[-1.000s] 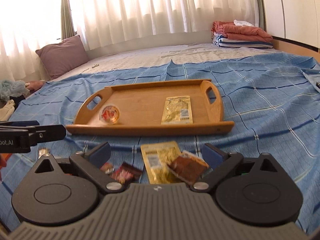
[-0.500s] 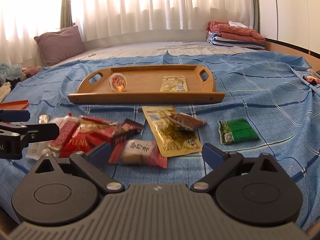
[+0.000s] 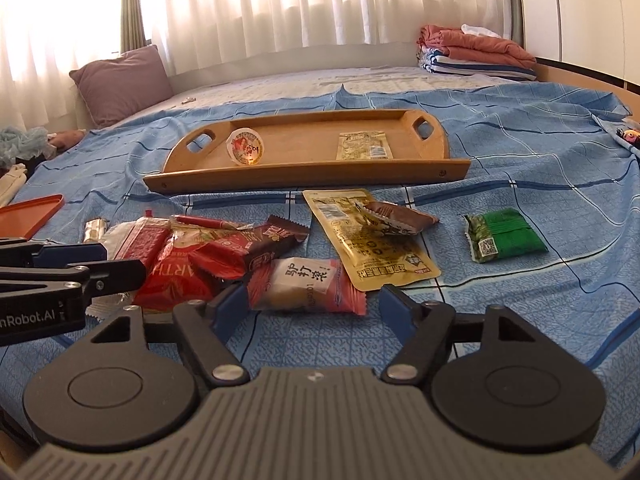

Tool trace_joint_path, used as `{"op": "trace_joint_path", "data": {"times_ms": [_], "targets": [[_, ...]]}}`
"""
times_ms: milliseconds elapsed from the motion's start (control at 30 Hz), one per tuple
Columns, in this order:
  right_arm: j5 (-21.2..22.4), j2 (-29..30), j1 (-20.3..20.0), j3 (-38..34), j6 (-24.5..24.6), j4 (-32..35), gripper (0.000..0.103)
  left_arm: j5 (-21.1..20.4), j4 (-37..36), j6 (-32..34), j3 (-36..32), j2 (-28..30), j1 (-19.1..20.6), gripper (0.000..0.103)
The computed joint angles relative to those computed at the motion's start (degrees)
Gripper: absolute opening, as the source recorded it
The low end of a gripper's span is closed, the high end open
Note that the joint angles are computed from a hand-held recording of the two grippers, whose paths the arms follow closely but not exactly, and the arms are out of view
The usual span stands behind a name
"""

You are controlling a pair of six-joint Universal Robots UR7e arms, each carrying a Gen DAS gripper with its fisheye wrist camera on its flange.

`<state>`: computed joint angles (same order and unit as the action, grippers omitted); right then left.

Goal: Organize snacks
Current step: 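Move both tools back over the remaining snacks beside the tray, then grasp the red wrapped snack with the left gripper while the right gripper grasps the pink-ended bun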

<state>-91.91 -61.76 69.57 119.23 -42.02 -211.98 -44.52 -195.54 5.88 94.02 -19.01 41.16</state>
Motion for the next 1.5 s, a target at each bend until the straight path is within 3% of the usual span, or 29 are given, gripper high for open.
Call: {"op": "trace_joint_path", "data": {"times_ms": [333, 600, 733, 1000, 1067, 1167, 1300, 1400, 1500], "targets": [[-1.7, 2.4, 1.0, -2.4, 0.6, -0.6, 0.085, 1.3, -1.0, -0.2, -3.0, 2.4, 0.2, 0.041], [-3.7, 4.2, 1.8, -3.6, -2.8, -1.6, 0.089, 2.4, -2.8, 2.3, -2.1, 2.7, -0.2, 0.041], [-4.0, 4.5, 1.9, -3.6, -3.5, -2.0, 0.090, 2.8, -2.2, 0.2, -2.4, 2.9, -0.2, 0.041], [-2.4, 5.4, 1.1, -3.0, -4.8, -5.1, 0.090, 3.6, -0.4, -3.2, -3.6, 3.2, -0.2, 0.040], [-1.8, 5.5, 0.9, -2.9, -4.8, -5.5, 0.090, 3.9, -0.2, -3.5, -3.7, 3.2, -0.3, 0.034], [-1.0, 5.4, 0.5, -2.6, -5.0, -5.7, 0.091, 3.5, -0.1, -5.5, -2.7, 2.3, -0.6, 0.033], [-1.6, 6.9, 0.8, -2.4, -7.7, -9.0, 0.091, 4.2, -3.3, -1.8, -1.9, 2.3, -1.5, 0.033], [-1.3, 6.3, 0.8, -2.3, -7.4, -8.0, 0.086, 3.9, -4.1, -1.3, -1.3, 1.8, -1.8, 0.033], [-0.5, 4.7, 0.7, -1.5, -5.5, -6.3, 0.075, 4.4, -4.7, -0.8, -1.0, 1.4, -2.1, 0.033]]}}
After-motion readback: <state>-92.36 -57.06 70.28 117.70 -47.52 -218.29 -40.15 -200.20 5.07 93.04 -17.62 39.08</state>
